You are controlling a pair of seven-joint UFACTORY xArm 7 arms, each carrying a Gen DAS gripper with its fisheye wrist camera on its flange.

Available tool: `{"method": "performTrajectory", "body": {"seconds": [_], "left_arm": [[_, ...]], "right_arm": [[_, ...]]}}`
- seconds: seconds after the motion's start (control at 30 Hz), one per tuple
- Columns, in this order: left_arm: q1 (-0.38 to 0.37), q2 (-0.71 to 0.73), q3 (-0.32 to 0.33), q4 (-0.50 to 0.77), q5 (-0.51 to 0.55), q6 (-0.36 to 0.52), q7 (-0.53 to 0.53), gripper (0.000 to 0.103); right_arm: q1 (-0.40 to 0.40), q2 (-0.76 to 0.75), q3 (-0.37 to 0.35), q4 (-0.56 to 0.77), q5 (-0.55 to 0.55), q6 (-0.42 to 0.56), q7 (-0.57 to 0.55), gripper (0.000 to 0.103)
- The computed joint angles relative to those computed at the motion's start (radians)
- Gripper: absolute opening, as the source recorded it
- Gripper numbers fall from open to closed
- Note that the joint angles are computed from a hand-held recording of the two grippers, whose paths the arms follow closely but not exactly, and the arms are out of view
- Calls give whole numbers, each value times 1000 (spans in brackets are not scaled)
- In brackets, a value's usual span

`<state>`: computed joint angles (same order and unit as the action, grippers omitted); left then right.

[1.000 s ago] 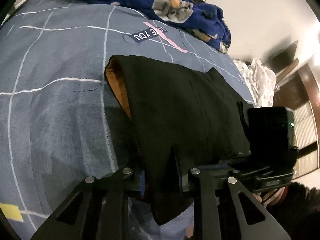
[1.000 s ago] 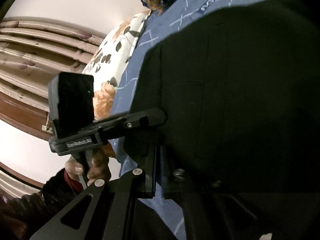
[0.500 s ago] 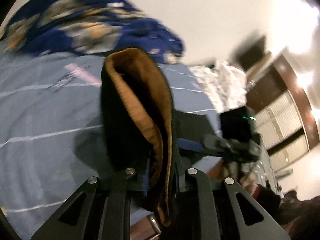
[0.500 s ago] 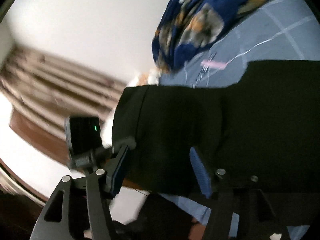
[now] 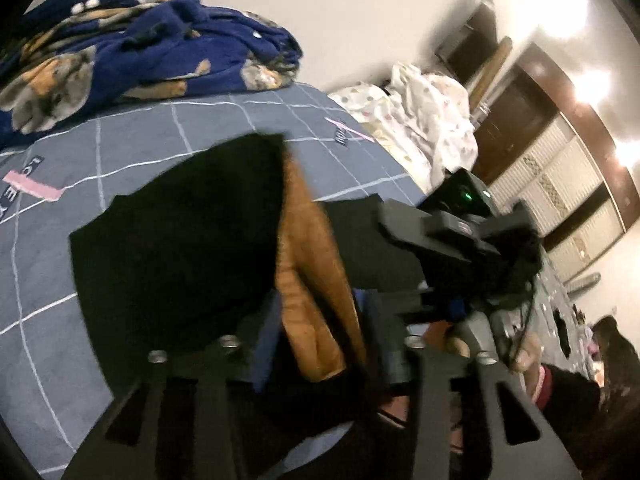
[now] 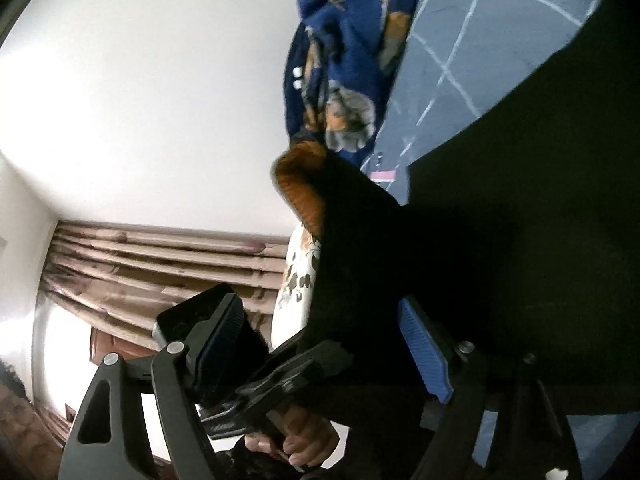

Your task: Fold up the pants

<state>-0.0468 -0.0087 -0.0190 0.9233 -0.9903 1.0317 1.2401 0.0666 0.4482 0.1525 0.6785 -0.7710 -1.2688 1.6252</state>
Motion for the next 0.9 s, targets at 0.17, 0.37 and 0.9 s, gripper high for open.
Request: {"method": "performTrajectory", "body": {"seconds": [0.17,0.37,0.9], "left_arm": [[23,-30,21,-23,-2,17,35,65],[71,-28,67,-31,18,3,13,70],[101,-36,35,-56,35,-99,-4,70]], "right_arm": [[-27,-24,-24,-6,-66,89,43,79],[-36,-73,-26,-3,-133,246,85,78],[-134,-295,-103,-126,-262,353,127,12]]}}
